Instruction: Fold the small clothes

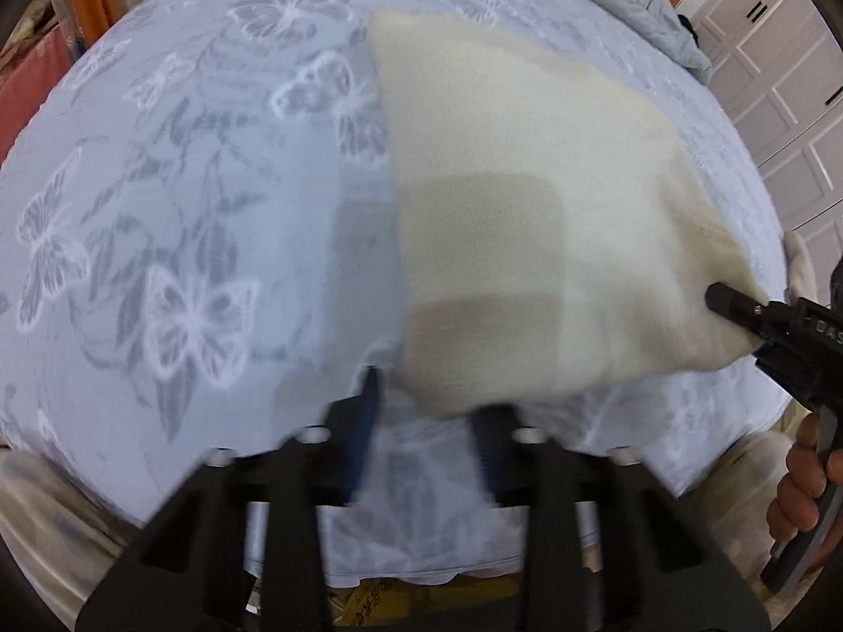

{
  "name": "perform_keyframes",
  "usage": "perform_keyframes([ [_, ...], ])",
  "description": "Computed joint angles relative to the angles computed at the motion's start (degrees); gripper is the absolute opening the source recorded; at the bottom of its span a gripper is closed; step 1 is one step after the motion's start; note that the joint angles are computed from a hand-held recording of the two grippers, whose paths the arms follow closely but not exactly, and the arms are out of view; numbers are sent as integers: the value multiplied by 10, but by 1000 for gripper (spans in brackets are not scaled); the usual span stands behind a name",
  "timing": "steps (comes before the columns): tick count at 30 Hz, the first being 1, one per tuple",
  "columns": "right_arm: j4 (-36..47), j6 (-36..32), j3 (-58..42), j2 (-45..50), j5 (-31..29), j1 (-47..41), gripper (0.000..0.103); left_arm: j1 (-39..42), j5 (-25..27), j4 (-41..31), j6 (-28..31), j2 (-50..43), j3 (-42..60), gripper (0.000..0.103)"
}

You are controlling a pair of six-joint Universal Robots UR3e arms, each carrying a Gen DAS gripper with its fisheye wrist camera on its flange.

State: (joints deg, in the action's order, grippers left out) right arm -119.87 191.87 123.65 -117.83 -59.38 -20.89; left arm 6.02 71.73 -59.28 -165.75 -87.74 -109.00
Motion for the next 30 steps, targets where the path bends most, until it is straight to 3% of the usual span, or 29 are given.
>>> perform_keyframes([
  [3,13,-7,-33,-37,34,-18,15,21,-11,-27,10,15,27,21],
  [6,-3,-18,-28,26,-41,28,14,18,12,-24,24,-1,23,23],
  [8,-28,-15,27,74,-71,43,16,4,41,3,13,-23,3,23],
  [12,-23,0,65,9,-31,7,23,13,37,2,3,-18,-6,23],
  [16,-55,17,4,50,-142,73,59,11,46,2,17,-9,-11,25],
  [17,-65,19,-3,64,-159,85,62,8,50,5,15,-8,-12,27],
  [18,-72,19,-8,79,-162,89,64,3,53,7,10,-10,-8,27],
  [20,-92,27,-5,123,-153,91,77,-2,56,12,2,-10,-10,28],
  [21,-91,12,15,120,-119,64,75,-3,53,8,-3,-9,-7,28],
  [22,-100,14,40,114,-75,34,66,1,48,7,-2,-9,-8,27],
  [23,-92,6,46,101,-37,11,40,0,44,7,-1,-14,-4,25],
  [24,-74,11,33,95,-28,7,37,5,36,1,6,-9,-1,24],
  [25,-60,7,23,65,-8,2,27,7,34,-2,11,-3,3,23],
  [28,-33,-8,18,10,14,2,26,18,42,-4,16,3,19,22],
  [30,-45,-3,39,37,-29,35,26,29,46,-12,20,-14,26,23],
])
